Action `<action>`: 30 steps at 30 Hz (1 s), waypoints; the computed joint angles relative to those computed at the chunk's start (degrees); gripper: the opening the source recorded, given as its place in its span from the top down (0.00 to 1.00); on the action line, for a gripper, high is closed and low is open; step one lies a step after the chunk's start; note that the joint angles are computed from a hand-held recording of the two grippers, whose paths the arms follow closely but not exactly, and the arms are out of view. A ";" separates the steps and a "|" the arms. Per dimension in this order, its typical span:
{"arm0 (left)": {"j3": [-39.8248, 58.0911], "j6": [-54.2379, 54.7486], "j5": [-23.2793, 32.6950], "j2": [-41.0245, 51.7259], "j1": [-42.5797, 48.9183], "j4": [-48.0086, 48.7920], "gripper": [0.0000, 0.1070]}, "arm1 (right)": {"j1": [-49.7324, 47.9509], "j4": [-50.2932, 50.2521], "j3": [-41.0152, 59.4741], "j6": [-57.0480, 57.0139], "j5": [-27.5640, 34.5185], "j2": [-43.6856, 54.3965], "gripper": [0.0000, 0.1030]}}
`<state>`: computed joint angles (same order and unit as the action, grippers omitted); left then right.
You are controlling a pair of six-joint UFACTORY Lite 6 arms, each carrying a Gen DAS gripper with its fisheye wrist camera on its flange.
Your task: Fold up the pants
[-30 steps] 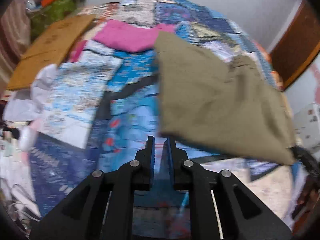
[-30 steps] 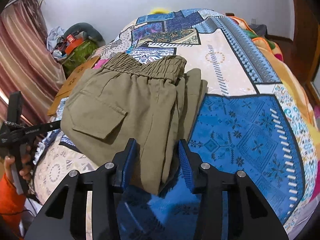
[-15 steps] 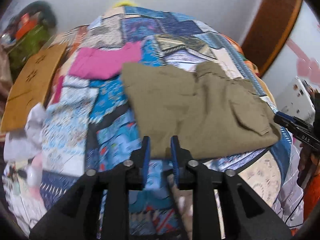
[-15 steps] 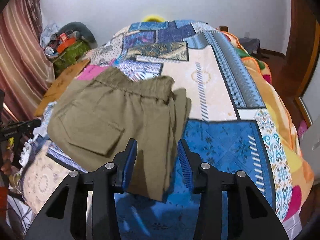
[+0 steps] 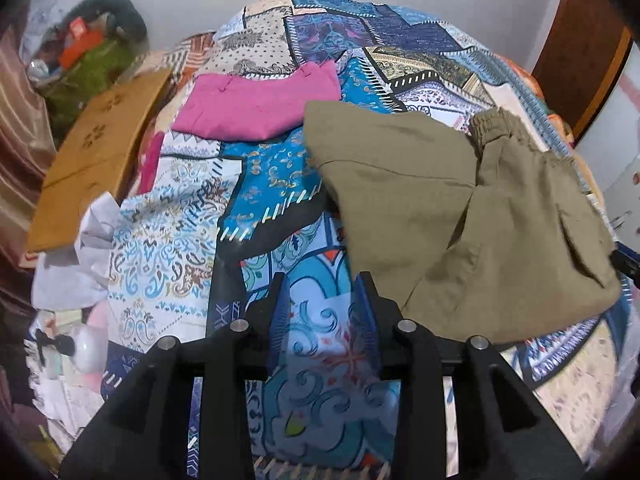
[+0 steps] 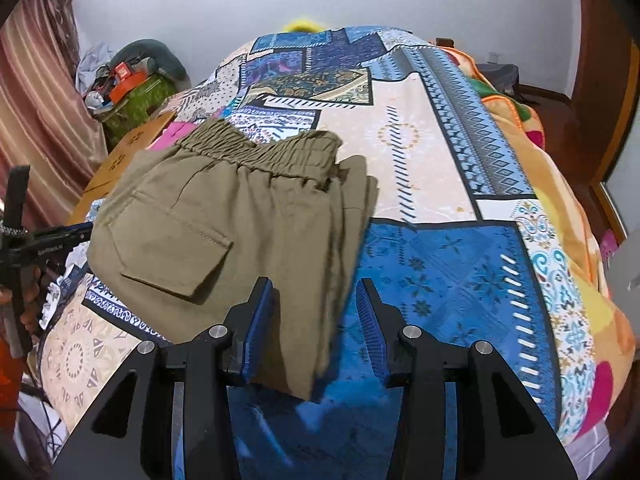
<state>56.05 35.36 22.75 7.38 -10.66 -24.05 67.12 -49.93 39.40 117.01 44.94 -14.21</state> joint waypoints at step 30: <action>21.47 7.85 9.88 19.61 -3.69 -13.43 0.81 | -27.20 -17.35 -5.64 7.27 -34.93 4.71 0.70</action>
